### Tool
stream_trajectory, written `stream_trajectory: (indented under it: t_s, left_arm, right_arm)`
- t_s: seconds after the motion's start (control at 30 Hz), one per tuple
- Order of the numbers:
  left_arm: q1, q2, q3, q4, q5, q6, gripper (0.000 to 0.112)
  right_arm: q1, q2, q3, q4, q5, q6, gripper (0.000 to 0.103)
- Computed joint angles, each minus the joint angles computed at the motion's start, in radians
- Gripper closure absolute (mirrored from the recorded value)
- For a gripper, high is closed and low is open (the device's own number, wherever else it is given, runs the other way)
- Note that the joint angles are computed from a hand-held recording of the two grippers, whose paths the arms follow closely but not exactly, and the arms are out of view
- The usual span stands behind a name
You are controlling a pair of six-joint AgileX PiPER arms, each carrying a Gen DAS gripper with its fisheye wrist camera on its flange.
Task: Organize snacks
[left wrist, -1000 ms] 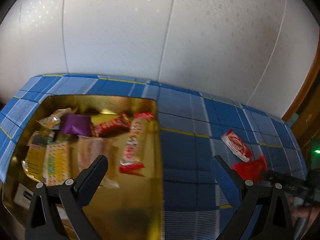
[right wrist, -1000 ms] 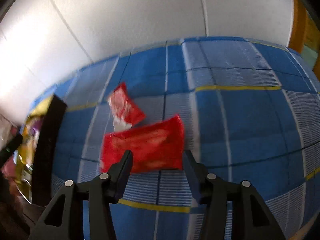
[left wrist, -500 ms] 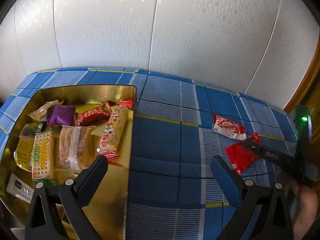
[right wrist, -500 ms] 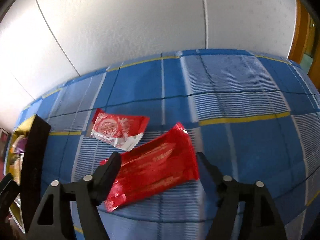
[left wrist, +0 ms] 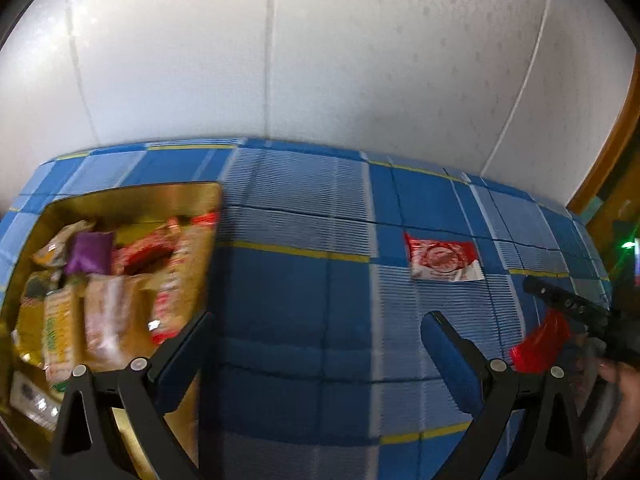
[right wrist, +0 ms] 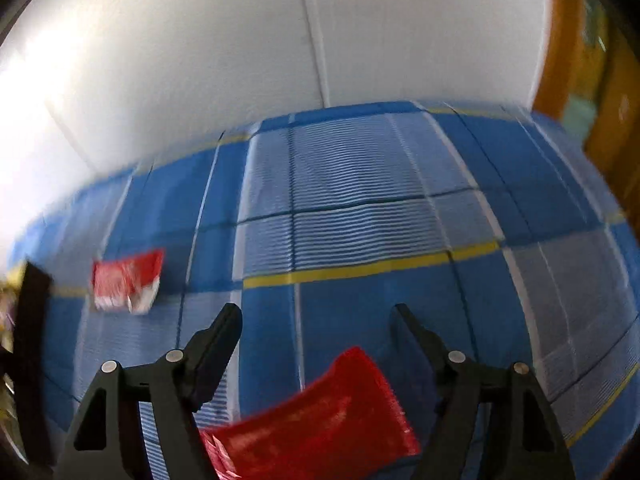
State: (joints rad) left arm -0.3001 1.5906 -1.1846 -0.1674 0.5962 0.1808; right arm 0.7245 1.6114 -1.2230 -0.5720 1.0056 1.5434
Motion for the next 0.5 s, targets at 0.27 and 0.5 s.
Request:
stream_trajectory:
  t_s: [0.27, 0.5]
  left_arm:
    - [-0.151, 0.175, -0.213, 0.230, -0.044, -0.126, 0.010]
    - [-0.196, 0.454, -0.587, 0.008, 0.185, 0.212, 0.010]
  right_arm:
    - [0.140, 0.110, -0.151, 0.028, 0.189, 0.039, 0.026]
    - [0.097, -0.111, 0.098, -0.004, -0.064, 0.156, 0.028]
